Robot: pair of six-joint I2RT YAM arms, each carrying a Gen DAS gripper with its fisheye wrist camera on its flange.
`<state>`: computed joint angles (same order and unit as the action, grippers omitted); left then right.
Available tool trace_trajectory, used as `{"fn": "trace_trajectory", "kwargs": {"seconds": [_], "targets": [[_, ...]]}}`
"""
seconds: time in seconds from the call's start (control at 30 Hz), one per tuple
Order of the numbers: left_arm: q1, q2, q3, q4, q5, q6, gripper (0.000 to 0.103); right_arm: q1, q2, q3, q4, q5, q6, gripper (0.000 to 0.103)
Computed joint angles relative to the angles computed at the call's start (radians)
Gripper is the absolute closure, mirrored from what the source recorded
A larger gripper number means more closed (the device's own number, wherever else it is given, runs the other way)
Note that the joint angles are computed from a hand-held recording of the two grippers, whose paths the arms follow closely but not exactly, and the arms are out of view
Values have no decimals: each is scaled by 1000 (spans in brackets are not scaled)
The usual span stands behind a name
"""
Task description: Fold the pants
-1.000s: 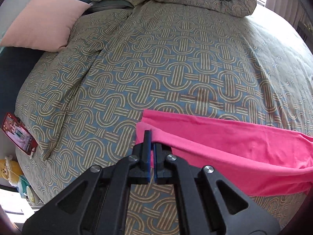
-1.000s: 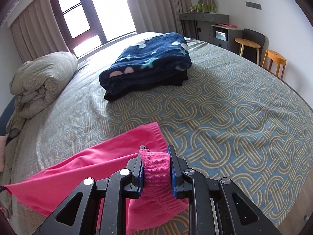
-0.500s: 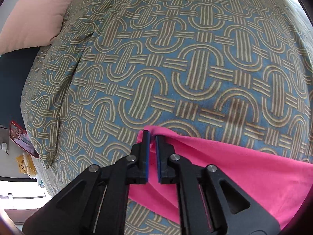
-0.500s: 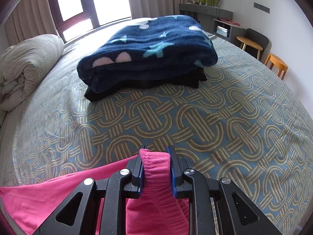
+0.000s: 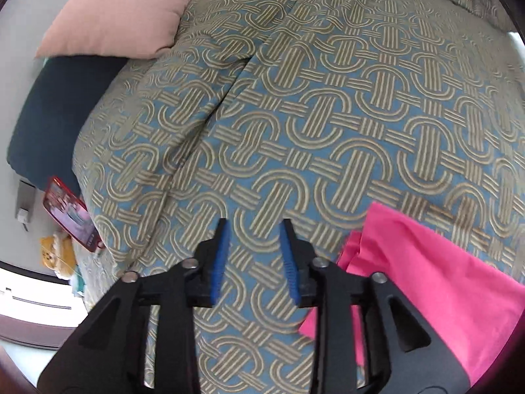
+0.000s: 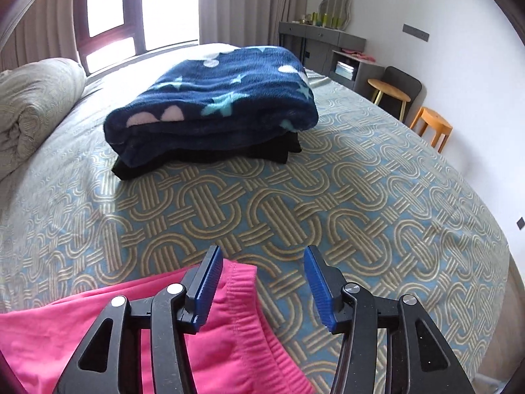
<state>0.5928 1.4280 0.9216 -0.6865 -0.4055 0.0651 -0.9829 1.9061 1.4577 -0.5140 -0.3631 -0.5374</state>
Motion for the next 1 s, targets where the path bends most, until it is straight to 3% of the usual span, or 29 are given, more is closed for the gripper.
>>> {"fn": "trace_trajectory", "kwargs": {"seconds": [0.07, 0.2, 0.3, 0.53, 0.67, 0.77, 0.87, 1.0], "targets": [[38, -59, -48, -18, 74, 23, 62, -34, -39, -11, -41, -56, -30, 44], [138, -148, -127, -97, 352, 52, 62, -97, -103, -25, -173, -153, -118, 43], [175, -155, -174, -104, 474, 53, 62, -142, -161, -70, -277, -207, -200, 42], [182, -108, -231, 8, 578, -55, 62, -245, -269, -214, -428, -241, -403, 42], [207, -100, -243, 47, 674, -85, 62, -271, -296, -283, -410, -198, -426, 42], [179, -68, -245, 79, 664, -114, 64, -270, -302, -304, -400, -164, -417, 42], [156, -81, -256, 119, 666, -145, 98, -262, -316, -309, -403, -156, -406, 42], [117, -61, -230, 173, 654, -173, 98, -244, -362, -334, -390, -157, -408, 42]]}}
